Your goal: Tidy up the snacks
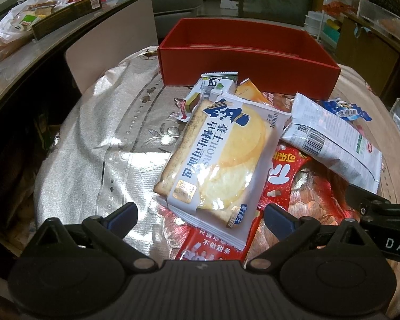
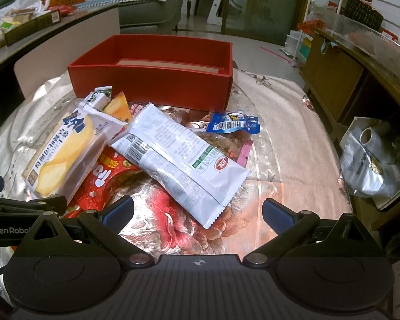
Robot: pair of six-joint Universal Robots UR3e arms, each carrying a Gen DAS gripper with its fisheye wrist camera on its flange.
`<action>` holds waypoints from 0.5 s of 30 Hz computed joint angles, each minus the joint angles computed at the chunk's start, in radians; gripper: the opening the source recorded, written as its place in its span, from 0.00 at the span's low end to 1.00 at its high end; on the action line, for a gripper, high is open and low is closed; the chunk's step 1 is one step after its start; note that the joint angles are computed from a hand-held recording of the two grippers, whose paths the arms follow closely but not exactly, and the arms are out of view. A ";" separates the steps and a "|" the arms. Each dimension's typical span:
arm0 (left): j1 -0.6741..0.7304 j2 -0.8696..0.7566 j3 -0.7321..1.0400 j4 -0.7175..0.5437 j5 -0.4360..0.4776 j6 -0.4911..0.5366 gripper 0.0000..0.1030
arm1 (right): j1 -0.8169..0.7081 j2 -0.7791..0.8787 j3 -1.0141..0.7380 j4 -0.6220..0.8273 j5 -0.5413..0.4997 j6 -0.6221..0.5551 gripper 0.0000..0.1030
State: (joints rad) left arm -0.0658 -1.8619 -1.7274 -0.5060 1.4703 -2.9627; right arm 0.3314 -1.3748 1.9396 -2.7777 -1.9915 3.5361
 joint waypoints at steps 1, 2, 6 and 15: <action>0.000 0.000 0.000 0.000 0.000 0.000 0.93 | 0.000 -0.001 0.000 0.000 0.001 0.000 1.00; -0.001 0.000 0.000 0.000 0.001 0.000 0.93 | 0.000 -0.001 0.000 0.000 0.001 0.000 1.00; -0.003 -0.001 0.002 -0.001 0.004 0.001 0.93 | -0.003 -0.001 -0.002 0.006 0.006 -0.001 1.00; -0.003 -0.001 0.001 -0.002 0.003 0.001 0.92 | -0.005 -0.004 -0.002 0.013 0.011 0.001 1.00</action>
State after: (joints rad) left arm -0.0686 -1.8625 -1.7261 -0.5083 1.4732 -2.9618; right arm 0.3262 -1.3785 1.9377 -2.7648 -1.9801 3.5370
